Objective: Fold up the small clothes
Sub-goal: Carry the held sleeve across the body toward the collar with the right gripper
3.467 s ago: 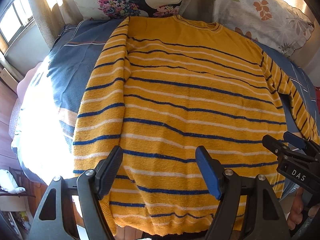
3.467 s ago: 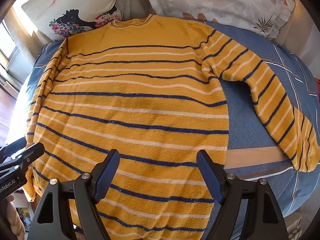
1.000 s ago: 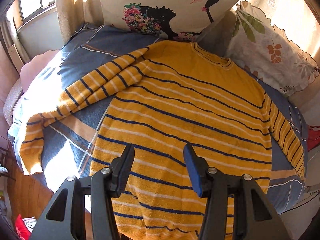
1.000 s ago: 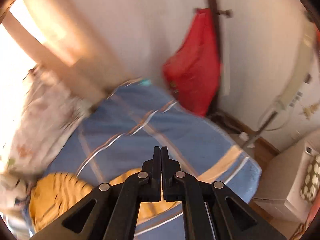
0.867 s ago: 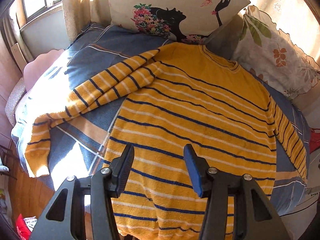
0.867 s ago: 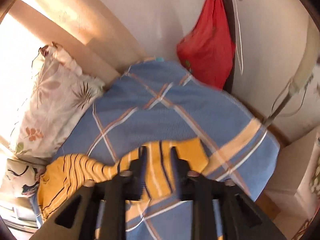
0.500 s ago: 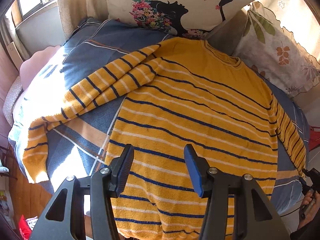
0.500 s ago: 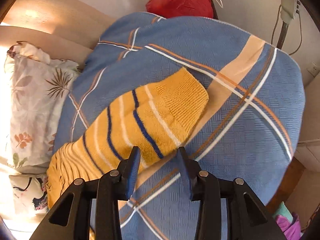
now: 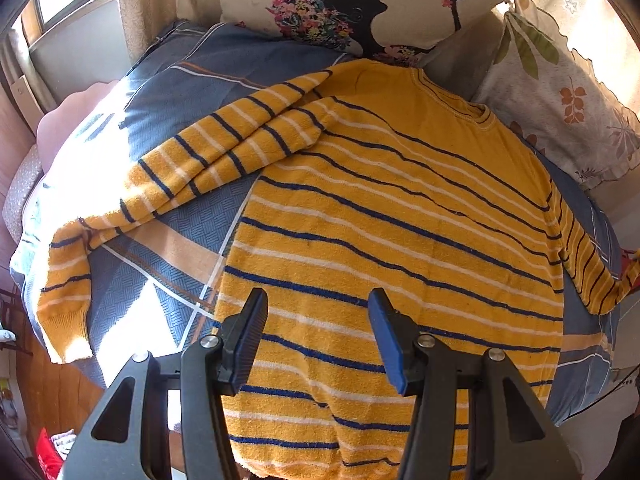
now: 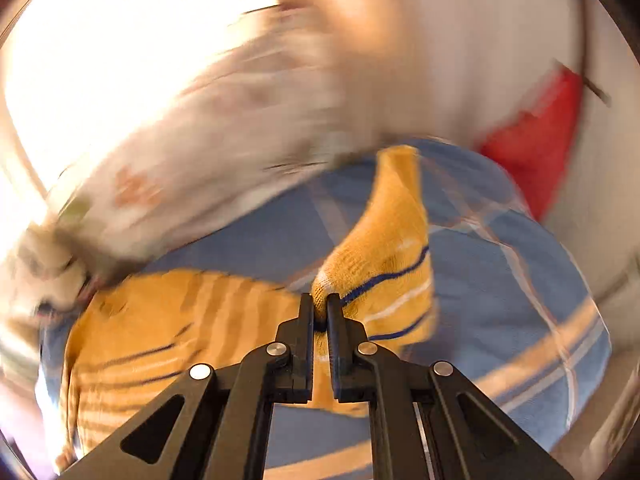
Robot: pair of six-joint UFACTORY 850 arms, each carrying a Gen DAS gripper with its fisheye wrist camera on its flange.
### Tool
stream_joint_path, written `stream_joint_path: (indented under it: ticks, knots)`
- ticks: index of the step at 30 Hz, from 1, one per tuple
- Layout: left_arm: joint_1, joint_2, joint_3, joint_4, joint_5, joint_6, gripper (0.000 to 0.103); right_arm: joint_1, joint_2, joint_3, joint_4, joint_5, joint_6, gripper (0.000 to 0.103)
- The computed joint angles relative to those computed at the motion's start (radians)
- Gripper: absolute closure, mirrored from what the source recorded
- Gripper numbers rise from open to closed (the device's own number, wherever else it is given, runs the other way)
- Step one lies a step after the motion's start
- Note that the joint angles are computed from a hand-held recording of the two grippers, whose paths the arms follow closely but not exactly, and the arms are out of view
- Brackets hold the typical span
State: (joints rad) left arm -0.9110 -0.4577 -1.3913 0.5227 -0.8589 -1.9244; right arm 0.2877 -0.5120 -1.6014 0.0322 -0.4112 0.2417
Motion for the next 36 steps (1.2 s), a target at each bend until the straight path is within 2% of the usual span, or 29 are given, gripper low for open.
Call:
stream_joint_path:
  ticks: [5,8,12,14,15,16,18,22,25,28,31,33,35,36]
  knots:
    - [-0.003,0.076,0.112,0.023,0.019,-0.088,0.052,0.197,-0.193,-0.24,0.149,-0.119,-0.303,0.096]
    - [-0.008,0.126,0.182,0.028,0.02,-0.137,0.052,0.296,-0.341,-0.416,0.148,-0.211,-0.366,0.096]
    - [-0.012,0.176,0.247,0.035,0.002,-0.167,0.052,0.396,-0.45,-0.512,0.112,-0.281,-0.379,0.096]
    - [-0.008,0.194,0.267,0.05,0.004,-0.174,0.052,0.427,-0.525,-0.598,0.09,-0.355,-0.379,0.092]
    - [-0.004,0.201,0.273,0.059,0.009,-0.177,0.052,0.433,-0.536,-0.608,0.088,-0.367,-0.382,0.091]
    - [0.001,0.206,0.276,0.071,0.017,-0.176,0.052,0.437,-0.522,-0.581,0.083,-0.341,-0.385,0.08]
    - [0.015,0.206,0.272,0.097,0.041,-0.169,0.052,0.426,-0.48,-0.525,0.172,-0.326,-0.452,0.066]
    - [0.066,0.161,0.21,0.153,0.126,-0.104,0.052,0.372,-0.335,-0.328,0.266,-0.24,-0.465,0.06]
    - [0.113,0.083,0.114,0.18,0.191,-0.005,0.052,0.325,-0.279,-0.251,0.295,-0.232,-0.421,0.059]
    - [0.161,-0.031,-0.021,0.15,0.216,0.146,0.049,0.289,-0.234,-0.185,0.247,-0.215,-0.345,0.059]
    - [0.214,-0.143,-0.145,0.077,0.249,0.304,0.048,0.264,-0.199,-0.121,0.208,-0.201,-0.287,0.059]
    - [0.246,-0.191,-0.189,0.022,0.31,0.372,0.048,0.251,-0.179,-0.085,0.19,-0.191,-0.256,0.059]
    - [0.271,-0.241,-0.242,-0.053,0.324,0.447,0.048,0.245,-0.165,-0.058,0.166,-0.177,-0.225,0.059]
    - [0.281,-0.26,-0.264,-0.083,0.33,0.481,0.06,0.243,-0.161,-0.049,0.149,-0.172,-0.205,0.059]
